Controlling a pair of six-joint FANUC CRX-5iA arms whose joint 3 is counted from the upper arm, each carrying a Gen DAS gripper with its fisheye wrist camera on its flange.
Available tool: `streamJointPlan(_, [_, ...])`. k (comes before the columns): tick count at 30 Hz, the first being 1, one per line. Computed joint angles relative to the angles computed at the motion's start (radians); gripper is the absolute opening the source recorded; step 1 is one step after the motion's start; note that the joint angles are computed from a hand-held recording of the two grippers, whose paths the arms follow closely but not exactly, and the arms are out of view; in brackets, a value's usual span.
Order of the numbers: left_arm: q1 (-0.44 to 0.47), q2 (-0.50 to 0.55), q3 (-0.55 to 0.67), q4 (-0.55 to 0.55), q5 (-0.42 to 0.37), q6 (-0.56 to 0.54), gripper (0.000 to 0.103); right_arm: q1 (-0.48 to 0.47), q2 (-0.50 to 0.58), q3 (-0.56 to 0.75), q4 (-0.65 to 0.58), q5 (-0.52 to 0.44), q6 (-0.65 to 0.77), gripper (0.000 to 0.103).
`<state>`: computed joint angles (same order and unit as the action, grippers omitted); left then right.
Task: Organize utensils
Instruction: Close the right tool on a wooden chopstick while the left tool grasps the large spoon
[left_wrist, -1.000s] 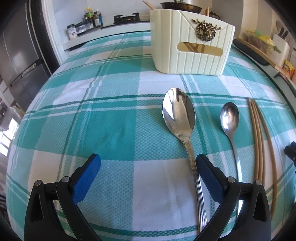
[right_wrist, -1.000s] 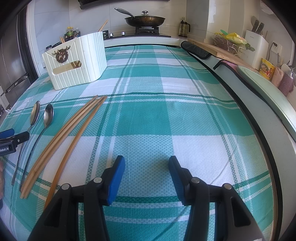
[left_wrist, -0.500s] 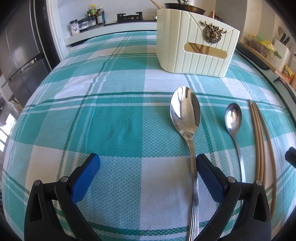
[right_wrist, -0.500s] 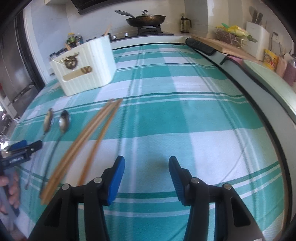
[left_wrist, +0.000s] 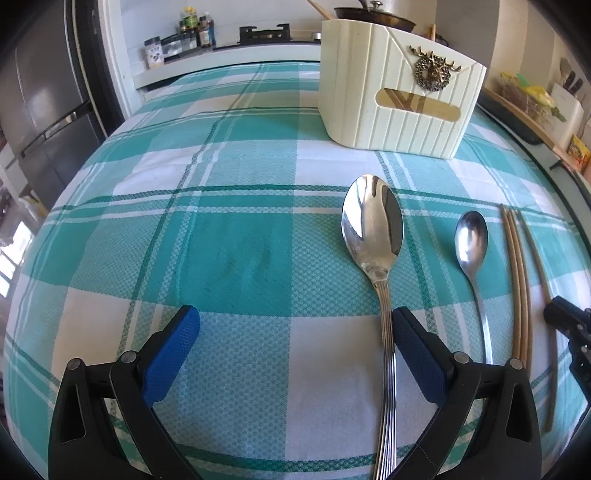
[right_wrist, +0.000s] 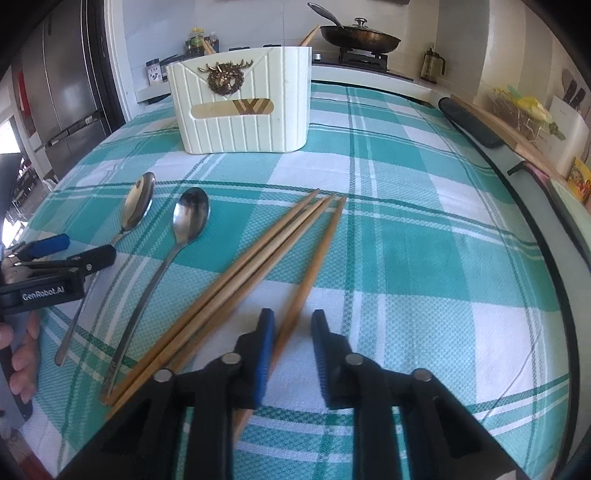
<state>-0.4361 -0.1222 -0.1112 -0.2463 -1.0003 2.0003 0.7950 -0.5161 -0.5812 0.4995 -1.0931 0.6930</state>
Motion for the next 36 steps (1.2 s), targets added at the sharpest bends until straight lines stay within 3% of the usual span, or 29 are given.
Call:
streamJointPlan(8, [0.045,-0.023,-0.015,-0.013,-0.02,0.018,0.102,-0.037,-0.064,-0.058,0.08,-0.099,-0.099,0.011])
streamJointPlan(12, [0.065,-0.039,-0.035,0.016,-0.01,-0.05,0.103,-0.044,-0.091,-0.077,0.105,-0.146,-0.112,0.012])
streamJointPlan(14, [0.081,-0.05,-0.051,0.043,-0.001,-0.103,0.103,-0.041,-0.098,-0.087,0.125,-0.159,-0.122,0.018])
streamJointPlan(17, [0.113,-0.076,-0.086,0.089,0.011,-0.176,0.103,-0.042,-0.104,-0.105,0.149,-0.152,-0.133,0.032])
streamJointPlan(26, [0.171,-0.156,-0.166,0.131,0.03,-0.251,0.103,-0.094,-0.143,-0.122,0.105,-0.07,-0.142,0.033])
streamJointPlan(33, [0.182,-0.155,-0.171,0.157,0.032,-0.282,0.103,-0.089,-0.147,-0.126,0.109,-0.074,-0.147,0.033])
streamJointPlan(35, [0.205,-0.146,-0.168,0.219,0.013,-0.354,0.102,-0.09,-0.148,-0.125,0.106,-0.072,-0.147,0.033])
streamJointPlan(36, [0.236,-0.145,-0.179,0.304,0.009,-0.44,0.102,-0.091,-0.148,-0.125,0.103,-0.07,-0.146,0.033])
